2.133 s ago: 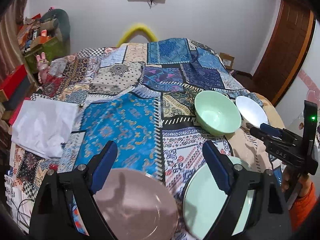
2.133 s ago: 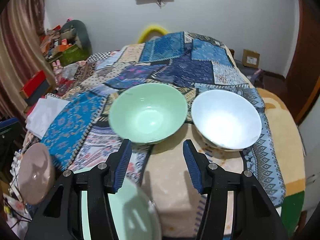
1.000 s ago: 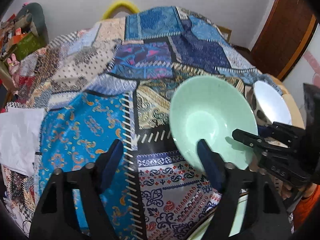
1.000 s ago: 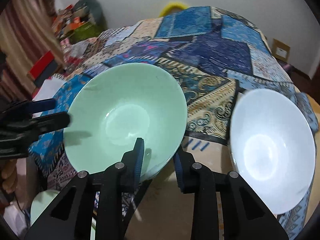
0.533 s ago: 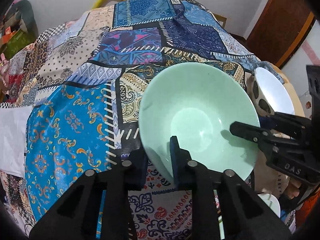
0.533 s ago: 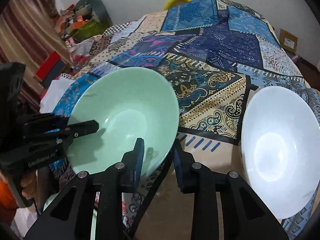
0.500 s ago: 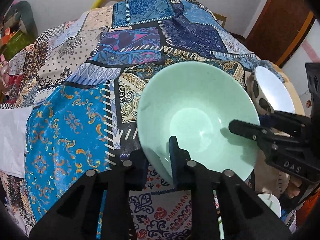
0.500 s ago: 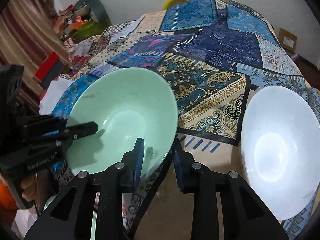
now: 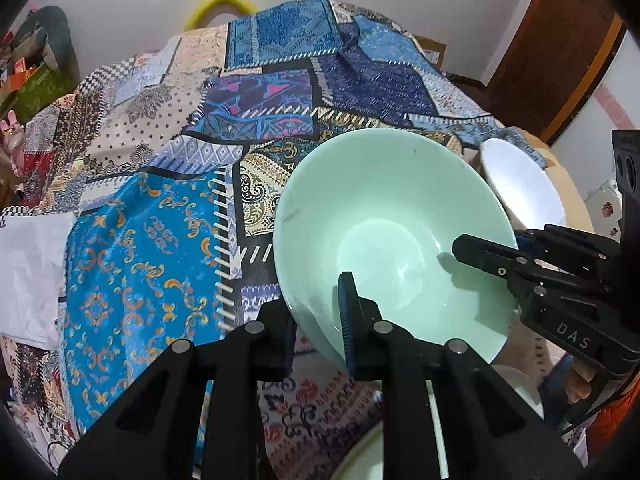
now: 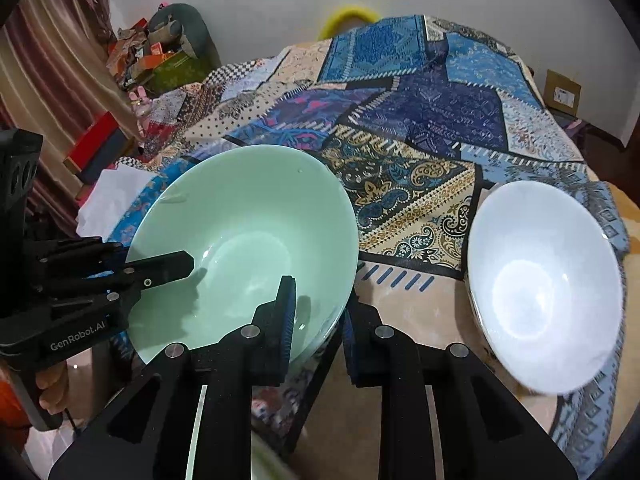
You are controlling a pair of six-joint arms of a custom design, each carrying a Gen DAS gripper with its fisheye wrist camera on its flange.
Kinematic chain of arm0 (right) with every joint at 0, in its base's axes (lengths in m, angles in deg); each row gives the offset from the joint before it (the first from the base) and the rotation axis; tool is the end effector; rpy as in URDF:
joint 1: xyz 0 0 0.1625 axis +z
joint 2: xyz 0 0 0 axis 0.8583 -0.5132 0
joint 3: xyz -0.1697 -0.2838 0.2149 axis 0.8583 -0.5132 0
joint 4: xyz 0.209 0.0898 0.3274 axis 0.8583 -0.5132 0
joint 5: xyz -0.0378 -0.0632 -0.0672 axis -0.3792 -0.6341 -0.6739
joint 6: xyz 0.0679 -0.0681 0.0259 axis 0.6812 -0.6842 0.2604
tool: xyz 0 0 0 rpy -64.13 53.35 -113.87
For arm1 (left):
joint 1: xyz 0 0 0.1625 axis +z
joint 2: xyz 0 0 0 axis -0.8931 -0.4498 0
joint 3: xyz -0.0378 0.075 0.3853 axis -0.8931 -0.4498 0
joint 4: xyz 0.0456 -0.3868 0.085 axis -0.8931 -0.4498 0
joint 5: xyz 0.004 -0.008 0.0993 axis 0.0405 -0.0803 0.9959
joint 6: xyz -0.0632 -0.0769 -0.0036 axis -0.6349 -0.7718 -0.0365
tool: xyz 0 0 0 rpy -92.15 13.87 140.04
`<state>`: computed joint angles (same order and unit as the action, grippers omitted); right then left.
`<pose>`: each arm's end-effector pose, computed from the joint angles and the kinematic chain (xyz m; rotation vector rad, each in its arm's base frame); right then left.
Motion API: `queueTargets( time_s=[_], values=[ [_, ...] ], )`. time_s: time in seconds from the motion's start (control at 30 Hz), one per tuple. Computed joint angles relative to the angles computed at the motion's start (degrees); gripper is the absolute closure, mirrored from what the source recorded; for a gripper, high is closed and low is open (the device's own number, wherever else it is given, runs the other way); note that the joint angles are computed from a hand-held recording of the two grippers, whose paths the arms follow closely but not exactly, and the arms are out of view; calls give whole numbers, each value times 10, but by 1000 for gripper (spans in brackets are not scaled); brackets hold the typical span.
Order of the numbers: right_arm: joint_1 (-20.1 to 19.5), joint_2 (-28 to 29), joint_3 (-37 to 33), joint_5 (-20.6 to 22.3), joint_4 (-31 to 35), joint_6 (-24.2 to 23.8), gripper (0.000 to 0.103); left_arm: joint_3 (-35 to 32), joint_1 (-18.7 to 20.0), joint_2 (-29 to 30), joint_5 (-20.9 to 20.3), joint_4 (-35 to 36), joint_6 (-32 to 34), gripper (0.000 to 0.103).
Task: Organize plates and bowls
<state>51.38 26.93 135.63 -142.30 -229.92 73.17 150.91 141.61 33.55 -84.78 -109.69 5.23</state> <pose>0.3533 -0.7137 -0.0875 0.4086 -2.5492 0.6651 0.0235 -0.7860 0.2772 0.6701 2.4888 -0.3895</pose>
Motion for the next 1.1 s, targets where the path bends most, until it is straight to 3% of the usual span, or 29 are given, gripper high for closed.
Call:
queueTargets(
  time_s=[0.53, 1.1],
  values=[
    [60, -44, 90, -23, -74, 2, 84, 162, -28, -154, -11, -66, -7, 84],
    [105, -26, 97, -20, -88, 5, 84, 281, -22, -286, 3, -103, -8, 84]
  ],
)
